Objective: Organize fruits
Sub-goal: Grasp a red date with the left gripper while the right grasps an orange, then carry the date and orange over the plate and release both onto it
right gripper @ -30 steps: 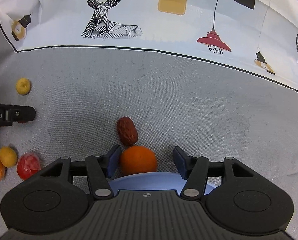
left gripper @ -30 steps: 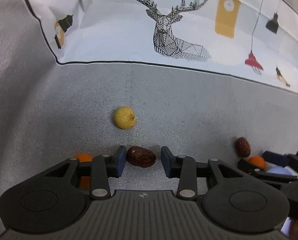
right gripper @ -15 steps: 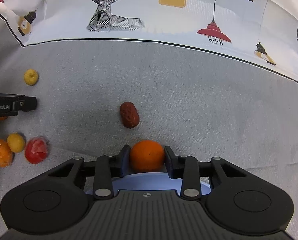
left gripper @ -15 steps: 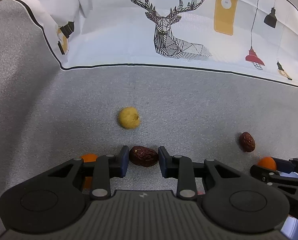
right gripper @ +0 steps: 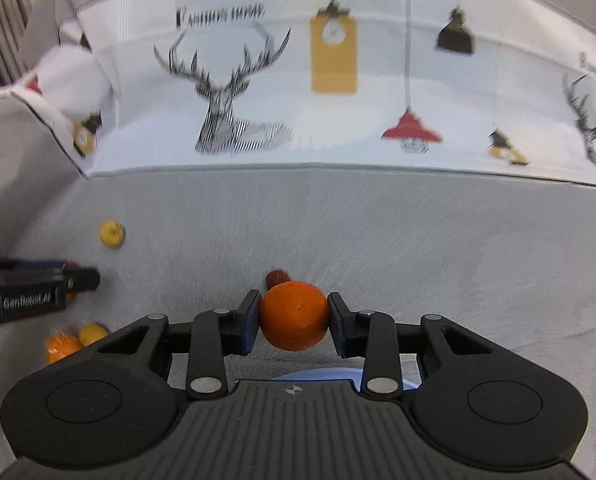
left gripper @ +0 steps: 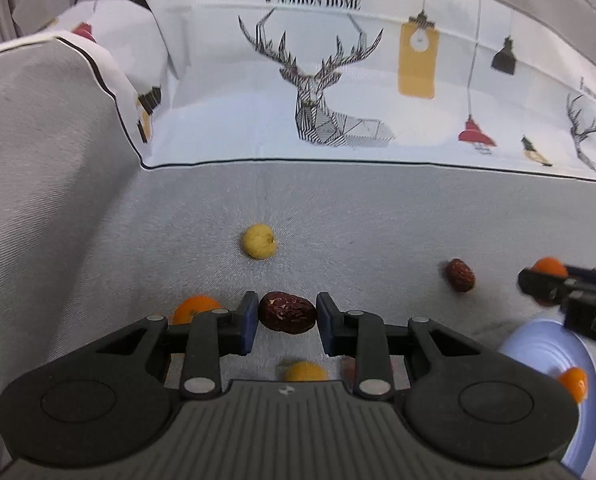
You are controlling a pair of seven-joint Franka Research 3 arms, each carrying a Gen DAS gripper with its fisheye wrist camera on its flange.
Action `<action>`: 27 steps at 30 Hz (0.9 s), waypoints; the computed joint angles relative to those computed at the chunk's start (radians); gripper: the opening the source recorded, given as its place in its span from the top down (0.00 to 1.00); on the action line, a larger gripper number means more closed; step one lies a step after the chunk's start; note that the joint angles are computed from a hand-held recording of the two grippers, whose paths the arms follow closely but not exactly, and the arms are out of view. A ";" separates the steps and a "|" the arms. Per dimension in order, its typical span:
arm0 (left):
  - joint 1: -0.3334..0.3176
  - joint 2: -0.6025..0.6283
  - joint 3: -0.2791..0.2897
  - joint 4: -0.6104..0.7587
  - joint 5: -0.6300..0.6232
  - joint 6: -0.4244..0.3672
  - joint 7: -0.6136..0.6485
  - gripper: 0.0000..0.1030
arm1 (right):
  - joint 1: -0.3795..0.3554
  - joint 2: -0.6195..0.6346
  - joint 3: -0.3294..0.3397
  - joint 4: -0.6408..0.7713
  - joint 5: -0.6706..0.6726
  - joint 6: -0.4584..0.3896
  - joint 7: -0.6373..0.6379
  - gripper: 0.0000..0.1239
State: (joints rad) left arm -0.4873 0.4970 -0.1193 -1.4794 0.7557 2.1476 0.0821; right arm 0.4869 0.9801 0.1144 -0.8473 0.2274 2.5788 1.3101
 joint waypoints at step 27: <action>-0.148 0.026 -0.023 0.069 0.200 0.047 0.019 0.67 | -0.157 -0.457 0.062 -0.756 0.231 0.389 -0.159 0.70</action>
State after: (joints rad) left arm -0.6355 0.5233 -0.1425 -1.4103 0.9555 2.1950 0.1014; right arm 0.3296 0.5232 0.1761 -1.6036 0.4581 2.9673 1.1507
